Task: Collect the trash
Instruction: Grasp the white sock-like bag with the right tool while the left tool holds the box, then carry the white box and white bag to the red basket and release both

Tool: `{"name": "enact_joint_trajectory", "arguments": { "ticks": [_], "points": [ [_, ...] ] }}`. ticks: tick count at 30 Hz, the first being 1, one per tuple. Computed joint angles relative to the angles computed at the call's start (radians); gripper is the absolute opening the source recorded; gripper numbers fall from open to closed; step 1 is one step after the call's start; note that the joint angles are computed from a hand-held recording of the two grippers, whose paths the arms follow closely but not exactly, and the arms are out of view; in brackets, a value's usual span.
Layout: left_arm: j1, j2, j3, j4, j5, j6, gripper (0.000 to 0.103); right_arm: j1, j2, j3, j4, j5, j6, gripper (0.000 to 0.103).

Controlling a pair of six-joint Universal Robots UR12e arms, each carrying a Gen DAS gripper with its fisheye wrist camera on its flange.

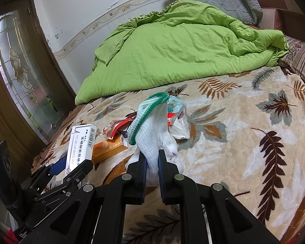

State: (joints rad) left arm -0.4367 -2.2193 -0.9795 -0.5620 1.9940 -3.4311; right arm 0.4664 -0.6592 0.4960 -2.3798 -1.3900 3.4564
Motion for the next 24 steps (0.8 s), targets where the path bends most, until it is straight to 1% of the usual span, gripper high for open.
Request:
{"name": "enact_joint_trajectory", "arguments": {
  "ticks": [13,24],
  "points": [
    [-0.001,-0.001,0.001,0.001,0.001,0.0,0.054,-0.003,-0.001,0.002,-0.004,0.002,0.003,0.011],
    [-0.002,-0.002,0.002,0.0,0.003,-0.001,0.054,-0.001,-0.011,0.02,-0.031,-0.008,0.02,0.012]
  ]
}}
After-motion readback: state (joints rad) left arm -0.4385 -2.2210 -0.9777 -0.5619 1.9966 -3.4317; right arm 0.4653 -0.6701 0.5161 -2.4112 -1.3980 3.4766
